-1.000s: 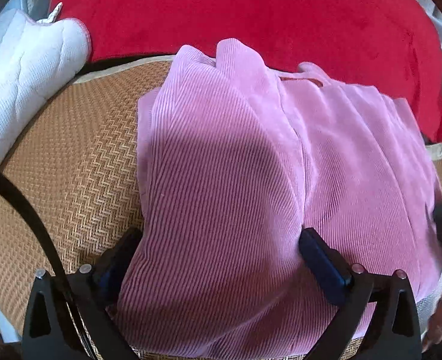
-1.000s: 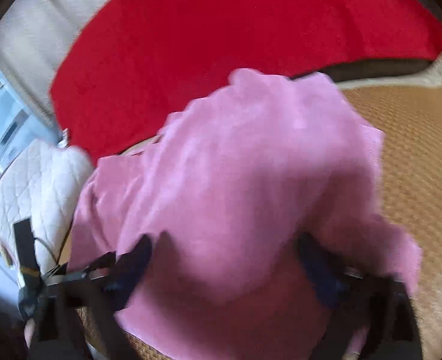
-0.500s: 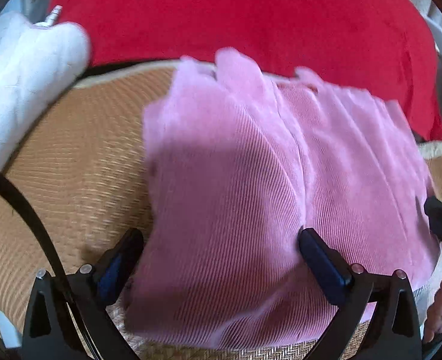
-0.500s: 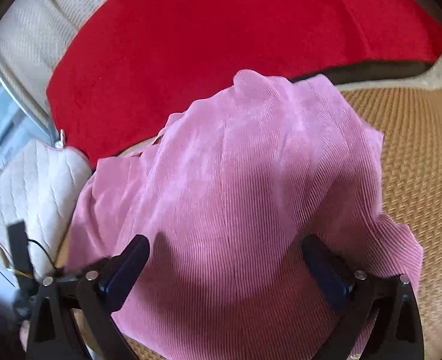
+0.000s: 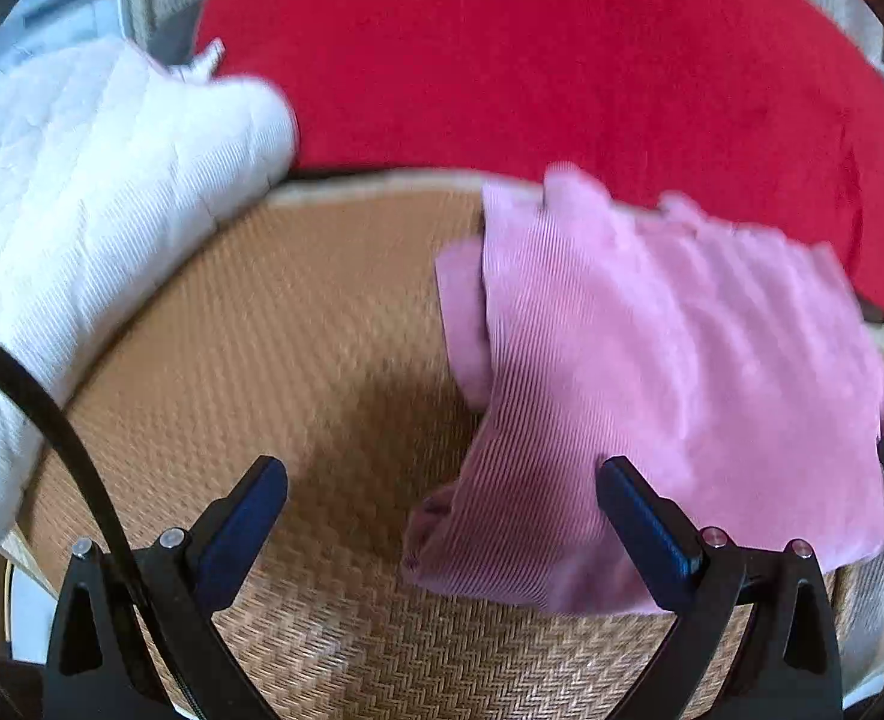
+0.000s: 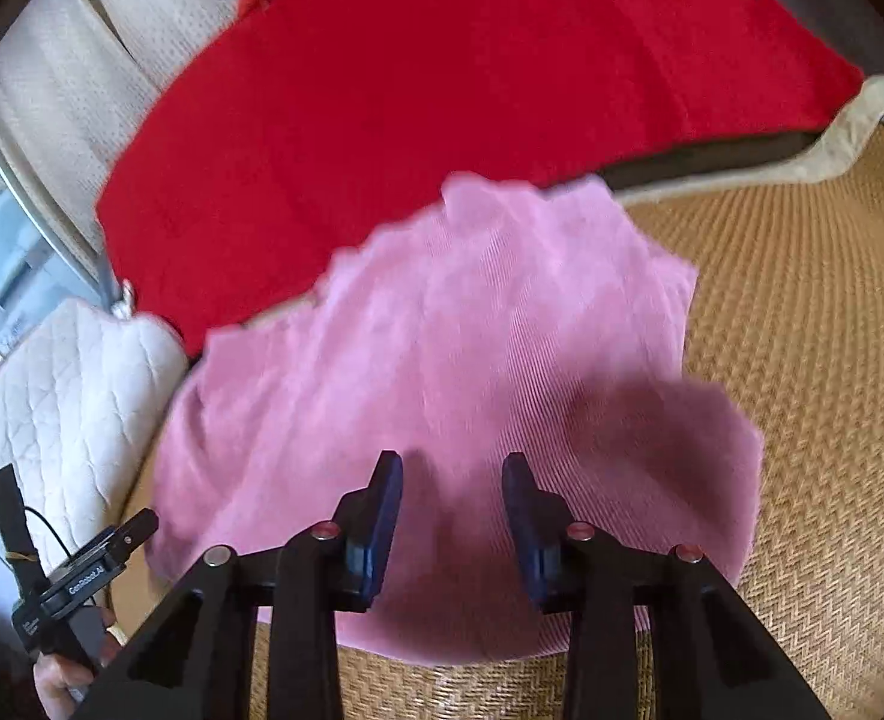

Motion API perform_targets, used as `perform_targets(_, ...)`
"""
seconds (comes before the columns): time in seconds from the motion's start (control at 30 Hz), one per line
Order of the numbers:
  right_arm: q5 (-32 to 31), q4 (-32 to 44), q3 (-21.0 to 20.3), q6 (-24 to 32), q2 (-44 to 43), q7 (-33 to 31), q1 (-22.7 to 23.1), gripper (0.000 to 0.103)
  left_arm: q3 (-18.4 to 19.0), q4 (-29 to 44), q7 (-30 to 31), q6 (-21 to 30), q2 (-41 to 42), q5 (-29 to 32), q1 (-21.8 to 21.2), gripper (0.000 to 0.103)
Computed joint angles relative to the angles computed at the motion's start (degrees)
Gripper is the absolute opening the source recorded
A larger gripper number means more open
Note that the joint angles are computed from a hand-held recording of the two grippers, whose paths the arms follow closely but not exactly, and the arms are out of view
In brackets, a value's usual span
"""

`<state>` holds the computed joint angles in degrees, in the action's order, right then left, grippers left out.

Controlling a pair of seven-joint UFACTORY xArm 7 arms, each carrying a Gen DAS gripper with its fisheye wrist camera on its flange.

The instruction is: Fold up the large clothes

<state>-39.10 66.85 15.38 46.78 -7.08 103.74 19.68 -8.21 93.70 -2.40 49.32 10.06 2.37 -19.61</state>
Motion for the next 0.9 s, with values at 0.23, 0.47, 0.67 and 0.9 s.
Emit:
perform_targets(0.23,-1.8,-2.9,0.2,-6.0,-2.3,4.8,-2.1,0.040,-0.2,2.0,2.8,-0.2,0.7,-7.3,2.1,0.102)
perform_targets(0.47,-3.9,2.1,0.2,-6.5,2.3,2.4,-1.5,0.040,0.5,1.0,3.2,-1.6,-0.1,-9.1,3.6,0.102)
perform_targets(0.67,-2.7,2.4,-2.0,-7.2,3.7,2.4,0.6,0.064,0.4,-0.1,5.5,-0.8,-0.9,-14.7,5.7,0.102)
perform_targets(0.9,-11.1,0.4,-0.7,-5.1,0.5,9.5,0.3,0.064,-0.2,-4.3,12.7,-4.8,-3.6,-19.2,6.3,0.102)
